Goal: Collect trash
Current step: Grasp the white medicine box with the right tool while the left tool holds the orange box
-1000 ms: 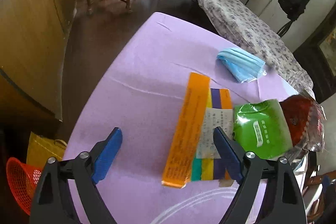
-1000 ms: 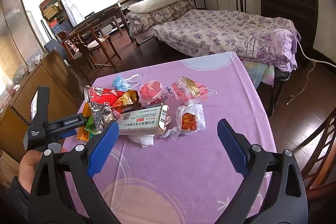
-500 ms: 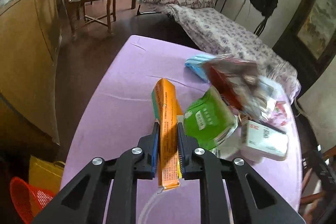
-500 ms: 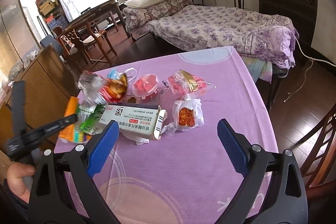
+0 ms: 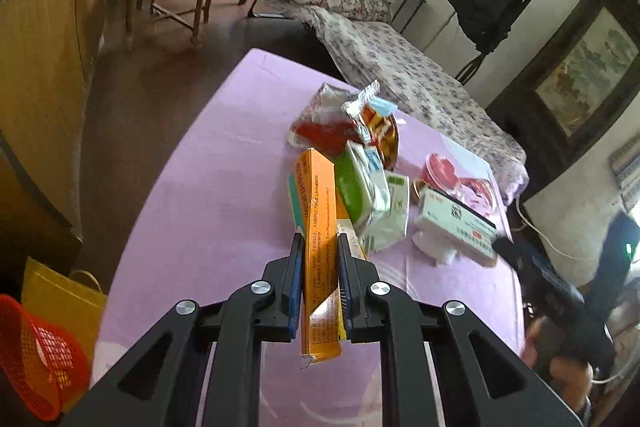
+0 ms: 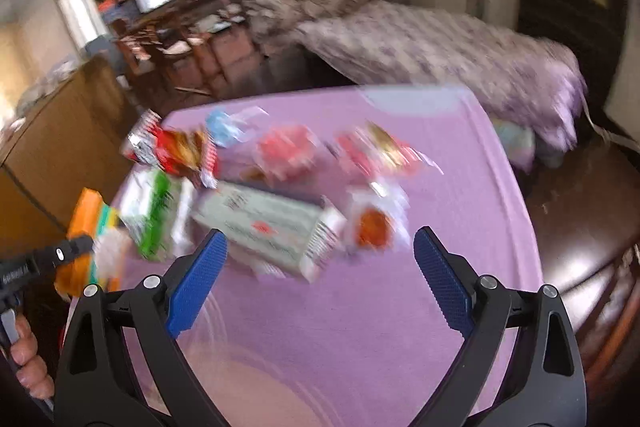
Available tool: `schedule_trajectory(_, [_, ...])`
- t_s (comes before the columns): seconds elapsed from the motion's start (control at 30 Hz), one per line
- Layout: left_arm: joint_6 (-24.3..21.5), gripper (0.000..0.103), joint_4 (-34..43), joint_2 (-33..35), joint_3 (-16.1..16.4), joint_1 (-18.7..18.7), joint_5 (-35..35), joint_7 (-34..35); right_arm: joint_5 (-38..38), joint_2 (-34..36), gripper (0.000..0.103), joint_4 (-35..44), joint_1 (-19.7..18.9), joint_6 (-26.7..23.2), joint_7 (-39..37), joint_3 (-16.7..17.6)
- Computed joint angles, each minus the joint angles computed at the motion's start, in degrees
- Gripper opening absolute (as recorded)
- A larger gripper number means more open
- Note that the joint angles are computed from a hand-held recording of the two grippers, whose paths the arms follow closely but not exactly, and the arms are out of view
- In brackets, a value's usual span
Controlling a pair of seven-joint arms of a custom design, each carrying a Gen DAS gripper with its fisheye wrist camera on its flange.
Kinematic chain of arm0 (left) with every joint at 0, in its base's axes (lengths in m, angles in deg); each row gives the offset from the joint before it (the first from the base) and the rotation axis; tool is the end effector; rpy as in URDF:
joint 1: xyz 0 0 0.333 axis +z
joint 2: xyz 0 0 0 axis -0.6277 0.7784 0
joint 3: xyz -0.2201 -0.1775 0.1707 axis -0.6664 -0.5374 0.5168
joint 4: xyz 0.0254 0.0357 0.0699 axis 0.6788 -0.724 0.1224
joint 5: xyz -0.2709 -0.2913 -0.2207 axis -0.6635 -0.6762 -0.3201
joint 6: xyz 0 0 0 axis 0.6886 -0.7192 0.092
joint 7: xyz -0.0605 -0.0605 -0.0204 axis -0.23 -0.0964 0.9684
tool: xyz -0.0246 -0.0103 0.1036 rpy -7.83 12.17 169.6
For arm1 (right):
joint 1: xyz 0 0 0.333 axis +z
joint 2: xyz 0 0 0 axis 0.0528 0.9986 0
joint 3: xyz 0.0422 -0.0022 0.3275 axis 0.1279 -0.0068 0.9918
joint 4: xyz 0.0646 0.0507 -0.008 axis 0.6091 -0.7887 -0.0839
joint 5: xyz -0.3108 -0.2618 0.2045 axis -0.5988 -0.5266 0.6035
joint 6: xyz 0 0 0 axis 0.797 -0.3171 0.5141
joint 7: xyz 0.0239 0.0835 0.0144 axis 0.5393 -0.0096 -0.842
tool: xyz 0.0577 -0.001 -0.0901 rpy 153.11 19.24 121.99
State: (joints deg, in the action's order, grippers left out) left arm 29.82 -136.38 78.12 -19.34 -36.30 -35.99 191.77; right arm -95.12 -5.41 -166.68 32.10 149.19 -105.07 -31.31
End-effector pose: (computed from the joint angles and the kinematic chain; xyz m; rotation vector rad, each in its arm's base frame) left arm 0.7354 -0.1290 0.5052 1.1459 -2.5753 1.0051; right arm 0.5324 0.3673 0.5019 -0.8517 2.4142 -0.8689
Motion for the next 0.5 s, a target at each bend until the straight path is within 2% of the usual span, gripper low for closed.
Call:
schedule_trajectory(0.07, [-0.87, 0.016, 0.25, 0.20, 0.06, 0.23, -0.16, -0.32, -1.39, 0.53, 0.091, 0.37, -0.33, 1.34, -1.78, -0.37])
schedule_trajectory(0.1, [-0.54, 0.016, 0.10, 0.11, 0.06, 0.22, -0.11, -0.08, -1.65, 0.67, 0.091, 0.09, -0.90, 4.54, -2.64, -0.88])
schedule_trajectory(0.17, [0.67, 0.016, -0.79, -0.41, 0.10, 0.17, 0.00, 0.73, -1.15, 1.53, 0.091, 0.68, -1.52, 7.45, -4.95, -1.35])
schedule_trajectory(0.27, [1.08, 0.016, -0.79, -0.36, 0.13, 0.01, 0.24, 0.84, 4.58, 4.51, 0.091, 3.67, -2.17, 7.62, -13.65, -1.87])
schedule_trajectory(0.3, [1.07, 0.016, -0.74, -0.35, 0.10, -0.01, 0.22, 0.84, 7.02, 4.73, 0.091, 3.54, -2.44, 9.03, -15.62, -2.04])
schedule_trajectory(0.37, [2.04, 0.016, -1.28, -0.78, 0.06, -0.04, 0.05, 1.46, 9.42, 4.51, 0.083, 3.05, -2.50, 11.92, -16.97, -2.25])
schedule_trajectory(0.47, [4.38, 0.016, -2.25, -1.38, 0.12, -0.39, 0.23, 2.06, 11.64, 3.93, 0.083, 2.34, -1.15, 17.44, -20.04, -2.74])
schedule_trajectory(0.5, [4.33, 0.016, -2.12, -1.24, 0.20, -0.50, 0.55, 1.68, 13.23, 3.34, 0.083, 1.06, -2.13, 22.64, -21.43, -1.63])
